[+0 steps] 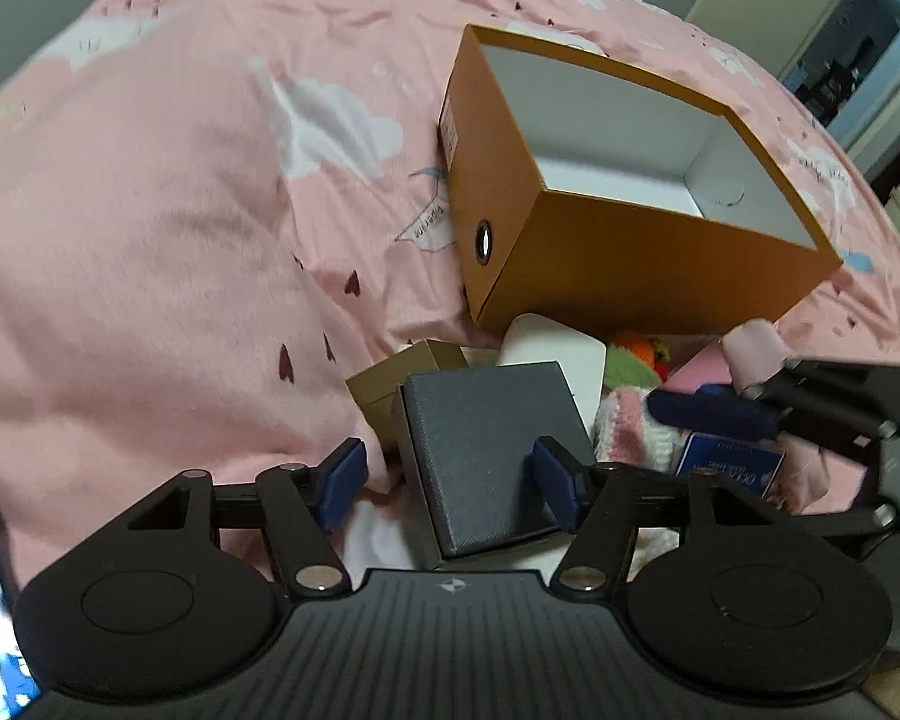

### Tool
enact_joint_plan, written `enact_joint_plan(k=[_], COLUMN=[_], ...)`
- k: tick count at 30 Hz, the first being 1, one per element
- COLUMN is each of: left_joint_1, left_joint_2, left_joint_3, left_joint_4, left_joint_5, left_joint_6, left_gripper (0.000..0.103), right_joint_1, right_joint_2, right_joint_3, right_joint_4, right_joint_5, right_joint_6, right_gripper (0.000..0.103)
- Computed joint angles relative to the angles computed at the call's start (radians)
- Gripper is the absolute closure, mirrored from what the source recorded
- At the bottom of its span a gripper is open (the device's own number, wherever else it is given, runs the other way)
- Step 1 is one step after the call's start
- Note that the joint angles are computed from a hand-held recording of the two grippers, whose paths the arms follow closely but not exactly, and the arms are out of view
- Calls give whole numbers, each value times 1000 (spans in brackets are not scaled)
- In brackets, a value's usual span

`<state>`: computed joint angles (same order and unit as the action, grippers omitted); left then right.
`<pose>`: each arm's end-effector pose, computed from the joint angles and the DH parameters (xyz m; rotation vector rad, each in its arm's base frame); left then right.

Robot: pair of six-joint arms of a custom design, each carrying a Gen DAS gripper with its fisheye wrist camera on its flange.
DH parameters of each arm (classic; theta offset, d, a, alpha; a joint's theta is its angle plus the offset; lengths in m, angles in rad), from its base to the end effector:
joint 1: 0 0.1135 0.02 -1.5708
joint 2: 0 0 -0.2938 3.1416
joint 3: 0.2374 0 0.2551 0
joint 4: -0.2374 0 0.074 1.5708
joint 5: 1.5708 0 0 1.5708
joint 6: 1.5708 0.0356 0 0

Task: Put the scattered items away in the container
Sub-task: 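Grasp the dark grey square box with the left gripper and lift it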

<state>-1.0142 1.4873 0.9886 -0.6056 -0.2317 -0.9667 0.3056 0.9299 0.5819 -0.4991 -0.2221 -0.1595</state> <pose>0.1606 -0.2426 0.2433 -0.0104 2.6739 -0.3605 0.1596 0.0586 0.2394 -0.6558 2.3269 0.3353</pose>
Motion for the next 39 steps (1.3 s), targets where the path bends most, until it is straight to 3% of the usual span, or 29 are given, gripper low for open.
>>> enact_joint_plan(k=[7,11,16,23,32,34,36,39], left_joint_1=[83,91,73,45,8,17,31,7], left_joint_2=[-4,17,34,-20,-83,-83,-61,-9], left_joint_3=[-82,-91,-90,-82,-82,-90,-98,-67], left_joint_4=[143,189,203,154,172,205,236,202], left_joint_5=[162,201,179,118,76,120,182,132], left_joint_6=[-18,-23,-37,-54,-44,-33,-47,-64], left_gripper=[20,15,13,41,46,53,54,58], right_joint_1=[-37,-39,9,18,25,13,-2,1], right_joint_2=[88,124,123,107,102,94,88,80], right_joint_3=[28,37,17,9,2,0,0,-4], right_joint_4=[5,16,38,37,48,43,34,23], right_joint_5=[-25,-7,51,85,109,98,68,54], right_joint_6=[-7,-8,-6,7,26,26,22,36], right_gripper=[75,77,79,87,93,93,92,92])
